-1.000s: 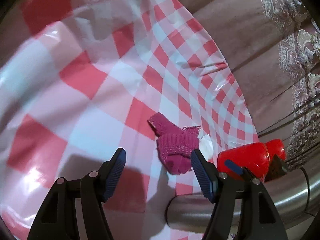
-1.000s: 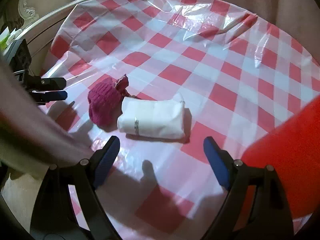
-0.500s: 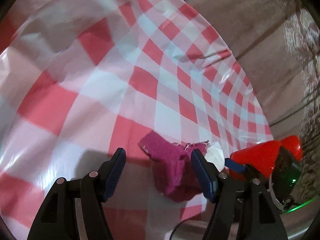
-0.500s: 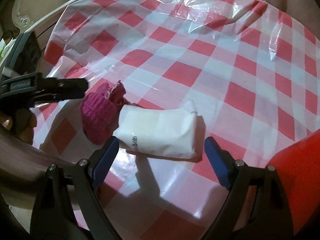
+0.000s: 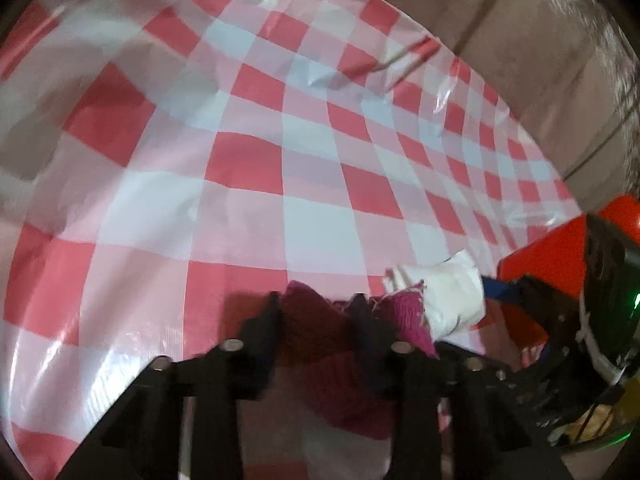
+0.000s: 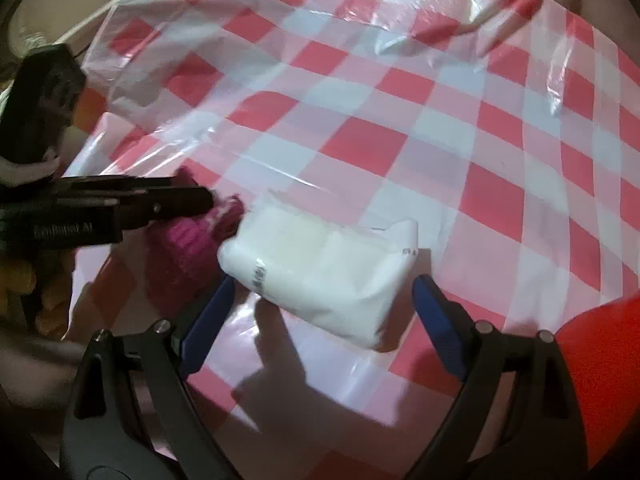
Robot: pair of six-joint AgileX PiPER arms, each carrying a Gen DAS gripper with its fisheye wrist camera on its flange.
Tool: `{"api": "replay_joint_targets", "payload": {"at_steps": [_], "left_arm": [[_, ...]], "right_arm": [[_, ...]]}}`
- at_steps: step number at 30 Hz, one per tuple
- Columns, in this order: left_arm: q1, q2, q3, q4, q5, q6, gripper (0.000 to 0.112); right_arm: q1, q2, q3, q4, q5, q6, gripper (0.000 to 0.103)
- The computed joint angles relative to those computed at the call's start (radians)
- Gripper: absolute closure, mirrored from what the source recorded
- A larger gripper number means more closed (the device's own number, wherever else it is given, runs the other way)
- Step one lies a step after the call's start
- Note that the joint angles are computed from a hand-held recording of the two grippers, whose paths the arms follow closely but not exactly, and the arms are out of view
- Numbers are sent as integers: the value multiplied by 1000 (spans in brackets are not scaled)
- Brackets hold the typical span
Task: Organize soft objects
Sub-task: 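Grasp the pink knit sock with the left tool while the right tool grasps the white packet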
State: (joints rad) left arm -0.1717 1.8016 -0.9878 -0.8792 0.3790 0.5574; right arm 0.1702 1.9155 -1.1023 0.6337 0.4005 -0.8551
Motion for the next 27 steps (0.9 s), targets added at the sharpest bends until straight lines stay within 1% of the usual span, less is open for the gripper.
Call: {"api": "replay_joint_targets", "payload": {"at_steps": [3, 4, 5, 6, 7, 8, 12, 15, 17, 19, 27], "left_arm": [[-20, 9, -11, 45, -1, -10, 92], [-35, 10, -13, 84, -10, -33, 97], [-40, 10, -11, 83, -14, -27, 98], [-40, 11, -8, 49, -12, 8, 99], [-38, 13, -7, 20, -9, 33, 99], [-34, 13, -1, -14, -11, 59, 99], [-4, 6, 24, -170, -1, 182, 100], [8, -7, 47, -233, -9, 229, 100], [25, -16, 67, -305, -3, 290, 100], [34, -27, 83, -341, -8, 317, 100], [80, -105, 170, -489, -21, 424, 100]], "right_arm": [[-8, 24, -24, -8, 8, 30, 13], [-13, 29, -27, 8, 9, 18, 23], [-16, 32, -28, 13, 3, 13, 30], [-10, 25, -20, -3, -20, 24, 39], [-13, 27, -24, -7, -14, 24, 39], [-21, 28, -26, 22, -4, -2, 40], [-25, 16, 0, 85, -27, -74, 43], [-28, 3, 22, 125, -37, -123, 45], [-29, -10, 39, 155, -44, -159, 46], [-31, -30, 63, 193, -59, -202, 47], [-51, -143, 155, 277, -105, -276, 47]]}}
